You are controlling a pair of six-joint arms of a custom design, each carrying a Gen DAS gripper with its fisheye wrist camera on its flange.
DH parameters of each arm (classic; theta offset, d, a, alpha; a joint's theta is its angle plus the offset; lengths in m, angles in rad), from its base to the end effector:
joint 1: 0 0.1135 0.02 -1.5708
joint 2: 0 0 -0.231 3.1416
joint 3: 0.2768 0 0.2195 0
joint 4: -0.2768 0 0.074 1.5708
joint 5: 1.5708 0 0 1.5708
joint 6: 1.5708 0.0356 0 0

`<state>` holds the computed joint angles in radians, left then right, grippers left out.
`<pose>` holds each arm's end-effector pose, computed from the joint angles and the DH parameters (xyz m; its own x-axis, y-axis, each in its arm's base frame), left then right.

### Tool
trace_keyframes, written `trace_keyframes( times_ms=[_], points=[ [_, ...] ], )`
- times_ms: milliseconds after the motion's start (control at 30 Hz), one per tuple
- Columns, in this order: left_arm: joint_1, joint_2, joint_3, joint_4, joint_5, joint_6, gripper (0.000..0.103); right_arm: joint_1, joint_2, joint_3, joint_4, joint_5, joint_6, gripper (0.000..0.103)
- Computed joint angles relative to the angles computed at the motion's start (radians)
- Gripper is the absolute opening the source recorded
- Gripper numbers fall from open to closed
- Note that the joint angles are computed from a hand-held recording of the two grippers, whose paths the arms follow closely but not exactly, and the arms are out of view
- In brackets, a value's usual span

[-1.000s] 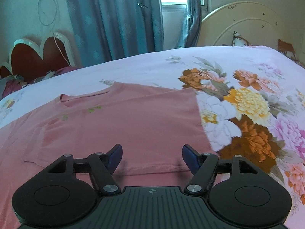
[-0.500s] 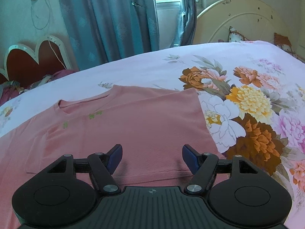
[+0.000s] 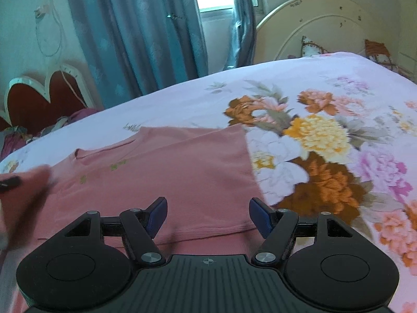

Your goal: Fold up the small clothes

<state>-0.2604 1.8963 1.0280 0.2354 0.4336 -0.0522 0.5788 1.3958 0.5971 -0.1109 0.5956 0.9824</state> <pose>0.3457 -0.1076 0.1471 -0.6000 0.1109 -0.7923 0.5304 0.7965 -0.2902 0.2065 0.1111 0.1499 -0.5035 0.4936 -0.7091 0.4583 0.8483 0.2650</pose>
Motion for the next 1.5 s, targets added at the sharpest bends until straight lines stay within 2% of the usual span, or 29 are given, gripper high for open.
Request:
trace_keyframes(
  times_ms=[133, 167, 200, 233, 267, 300, 367, 433, 567, 667, 733, 800, 867, 1067, 1100, 1133, 1167, 1233, 1400, 1433, 1500],
  points=[
    [-0.129, 0.058, 0.035, -0.023, -0.054, 0.006, 0.005, -0.010, -0.092, -0.074, -0.014, -0.007, 0.025, 0.070],
    [-0.157, 0.090, 0.066, -0.040, -0.073, 0.010, 0.007, -0.013, -0.105, -0.086, -0.013, -0.014, 0.028, 0.070],
    [-0.171, 0.128, 0.102, -0.066, -0.069, 0.025, 0.015, -0.019, -0.121, -0.103, -0.006, -0.027, 0.032, 0.070],
    [-0.187, 0.169, 0.149, -0.113, -0.072, 0.041, 0.042, -0.024, -0.136, -0.118, 0.003, -0.036, 0.036, 0.070],
    [-0.200, 0.214, 0.188, -0.124, -0.081, 0.045, 0.074, -0.028, -0.150, -0.131, 0.010, -0.045, 0.042, 0.070],
    [-0.217, 0.209, 0.177, -0.128, -0.086, 0.061, 0.080, -0.031, -0.163, -0.141, 0.020, -0.052, 0.045, 0.070],
    [-0.226, 0.124, 0.040, -0.009, -0.071, 0.092, 0.079, -0.040, -0.173, -0.151, 0.049, -0.074, 0.034, 0.070],
    [-0.197, 0.038, -0.076, 0.056, -0.048, 0.100, 0.074, -0.047, -0.165, -0.154, 0.107, -0.104, 0.010, 0.070],
    [-0.030, -0.117, -0.257, 0.057, -0.024, 0.109, 0.048, -0.058, -0.071, -0.122, 0.275, -0.214, -0.041, 0.070],
    [0.163, -0.216, -0.390, 0.068, -0.032, 0.185, 0.048, -0.035, 0.074, -0.015, 0.350, -0.273, -0.104, 0.070],
    [0.296, -0.229, -0.420, 0.046, -0.043, 0.251, 0.048, -0.012, 0.162, 0.069, 0.365, -0.302, -0.152, 0.070],
    [0.397, -0.180, -0.382, -0.004, -0.052, 0.283, 0.048, 0.022, 0.266, 0.193, 0.322, -0.300, -0.214, 0.070],
    [0.441, -0.121, -0.338, -0.025, -0.042, 0.298, 0.048, 0.068, 0.384, 0.371, 0.203, -0.247, -0.315, 0.070],
    [0.414, 0.002, -0.252, 0.035, -0.052, 0.279, 0.044, 0.160, 0.680, 0.802, -0.030, -0.071, -0.610, 0.069],
    [0.405, 0.021, -0.242, 0.052, -0.059, 0.269, 0.044, 0.167, 0.721, 0.857, -0.054, -0.039, -0.647, 0.064],
    [0.399, 0.031, -0.236, 0.062, -0.063, 0.260, 0.043, 0.164, 0.756, 0.907, -0.084, -0.028, -0.678, 0.024],
    [0.399, 0.031, -0.236, 0.063, -0.062, 0.262, 0.042, 0.151, 0.790, 0.969, -0.142, -0.041, -0.682, 0.004],
    [0.404, 0.030, -0.226, 0.052, -0.057, 0.276, 0.037, 0.118, 0.774, 0.948, -0.112, -0.067, -0.664, 0.004],
    [0.438, 0.031, -0.198, 0.011, -0.026, 0.307, 0.022, 0.068, 0.460, 0.587, 0.181, 0.028, -0.529, 0.004],
    [0.438, 0.034, -0.185, -0.003, -0.019, 0.307, 0.019, 0.056, 0.431, 0.541, 0.189, 0.031, -0.498, 0.004],
    [0.440, 0.043, -0.166, -0.023, 0.002, 0.309, 0.010, 0.009, 0.450, 0.497, 0.129, -0.055, -0.424, 0.004]
  ],
)
